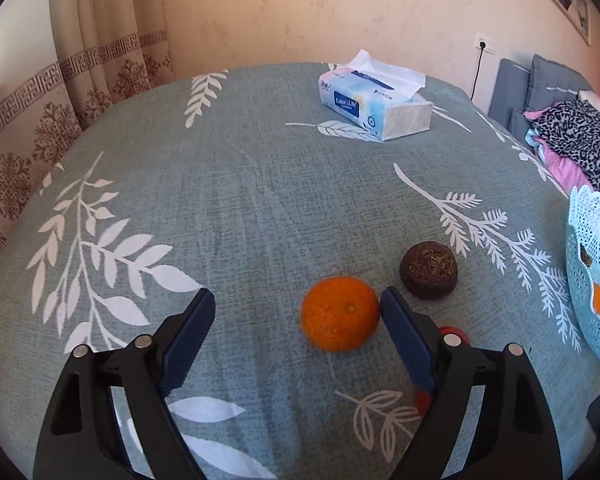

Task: Organize fruits
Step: 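Move both tools back to the bed and close the left tool on an orange, then grasp a red tomato with the right tool while the left tool holds the orange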

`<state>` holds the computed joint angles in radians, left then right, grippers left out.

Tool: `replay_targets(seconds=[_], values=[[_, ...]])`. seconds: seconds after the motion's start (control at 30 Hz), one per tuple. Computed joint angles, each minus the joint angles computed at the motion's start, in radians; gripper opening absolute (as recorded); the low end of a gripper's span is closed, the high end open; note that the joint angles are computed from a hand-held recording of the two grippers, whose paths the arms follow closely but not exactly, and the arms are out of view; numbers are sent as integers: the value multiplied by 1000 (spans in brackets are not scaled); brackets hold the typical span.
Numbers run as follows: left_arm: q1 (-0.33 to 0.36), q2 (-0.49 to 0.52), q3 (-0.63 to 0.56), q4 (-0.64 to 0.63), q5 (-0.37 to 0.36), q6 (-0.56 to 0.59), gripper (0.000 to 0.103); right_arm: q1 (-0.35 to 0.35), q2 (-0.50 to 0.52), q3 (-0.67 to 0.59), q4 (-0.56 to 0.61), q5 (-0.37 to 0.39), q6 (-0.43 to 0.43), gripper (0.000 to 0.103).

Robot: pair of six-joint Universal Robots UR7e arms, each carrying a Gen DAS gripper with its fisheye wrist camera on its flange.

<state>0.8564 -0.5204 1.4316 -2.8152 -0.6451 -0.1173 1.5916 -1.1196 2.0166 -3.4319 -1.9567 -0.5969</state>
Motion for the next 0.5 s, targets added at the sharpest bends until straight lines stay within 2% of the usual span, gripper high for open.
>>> replay_targets(seconds=[0.17, 0.27, 0.33, 0.37, 0.5], values=[[15, -8, -5, 21, -67, -16, 70, 17, 28, -18, 17, -9, -1, 78], [18, -14, 2, 3, -104, 0, 59, 23, 38, -32, 61, -2, 16, 78], [18, -17, 11, -14, -130, 25, 45, 27, 45, -41, 90, 3, 30, 78], [16, -19, 17, -23, -139, 38, 42, 30, 50, -46, 100, 3, 31, 78], [8, -20, 30, -44, -124, 45, 40, 41, 66, -61, 130, 0, 32, 78]])
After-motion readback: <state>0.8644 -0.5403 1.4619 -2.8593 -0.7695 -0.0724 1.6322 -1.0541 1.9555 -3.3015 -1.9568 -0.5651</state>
